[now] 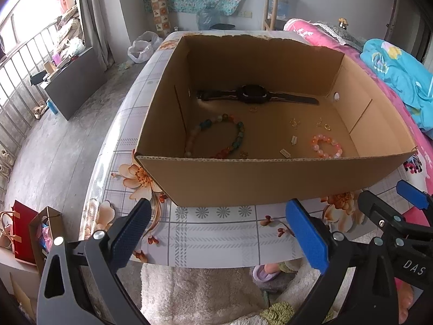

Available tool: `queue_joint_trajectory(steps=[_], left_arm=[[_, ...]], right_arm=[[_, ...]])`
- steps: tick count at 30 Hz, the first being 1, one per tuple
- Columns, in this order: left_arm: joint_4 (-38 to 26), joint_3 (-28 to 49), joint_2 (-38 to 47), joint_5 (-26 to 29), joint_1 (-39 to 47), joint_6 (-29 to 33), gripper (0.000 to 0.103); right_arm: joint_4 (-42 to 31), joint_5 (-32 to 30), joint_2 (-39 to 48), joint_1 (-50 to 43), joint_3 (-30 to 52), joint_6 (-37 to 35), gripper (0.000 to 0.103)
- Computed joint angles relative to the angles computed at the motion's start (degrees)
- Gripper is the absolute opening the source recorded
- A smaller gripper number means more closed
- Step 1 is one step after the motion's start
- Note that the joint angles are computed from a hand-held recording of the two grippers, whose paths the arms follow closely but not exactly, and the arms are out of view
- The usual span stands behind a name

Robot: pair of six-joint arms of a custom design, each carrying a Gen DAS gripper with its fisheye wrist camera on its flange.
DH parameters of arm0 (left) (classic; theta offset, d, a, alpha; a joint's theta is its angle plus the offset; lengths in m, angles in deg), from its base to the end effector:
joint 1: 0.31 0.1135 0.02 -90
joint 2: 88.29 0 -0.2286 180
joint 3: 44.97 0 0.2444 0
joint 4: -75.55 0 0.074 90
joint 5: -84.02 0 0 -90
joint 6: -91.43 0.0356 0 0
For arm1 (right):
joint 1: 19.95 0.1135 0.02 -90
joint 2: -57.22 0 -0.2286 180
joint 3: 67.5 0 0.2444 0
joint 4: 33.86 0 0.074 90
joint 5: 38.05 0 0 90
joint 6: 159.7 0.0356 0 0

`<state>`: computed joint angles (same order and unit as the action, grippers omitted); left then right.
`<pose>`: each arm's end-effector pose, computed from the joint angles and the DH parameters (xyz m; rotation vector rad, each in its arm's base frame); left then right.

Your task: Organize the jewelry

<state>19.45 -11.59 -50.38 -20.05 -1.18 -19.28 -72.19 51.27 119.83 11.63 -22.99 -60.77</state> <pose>0.1366 0.0066 0.1401 -0.5283 2.5350 0.1868 0.1768 0.1092 0.1492 -0.5115 2.5302 0.2839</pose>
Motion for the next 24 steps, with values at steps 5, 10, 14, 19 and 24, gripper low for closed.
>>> queue_joint_trajectory(steps=[5,10,14,19,24], left_arm=[[0.29,0.09,0.52,-0.06,-0.23,-0.17,0.097],[0.36,0.15,0.74,-0.09,-0.32,-0.29,0.097],[0.6,0.31,1.28,-0.03,-0.29,-0.44,0.097],[0.85,0.18,1.31,0.24,0.08,-0.34,0.097],[0.81,0.17,1.21,0.32,0.27,-0.09,0.097]], right_arm=[[0.0,-0.3,0.15,-0.4,0.12,-0.33,0.095],[0.01,-0.34,0.14,-0.47,0.11,-0.34,0.095],[-0.06,-0.46,0.04,-0.63,0.07,-0.58,0.095],[-0.08,-0.51,-0.01,-0.72,0.04,-0.72,0.095],[-0.13,-0.5,0.03,-0.75,0.17,-0.72,0.095]])
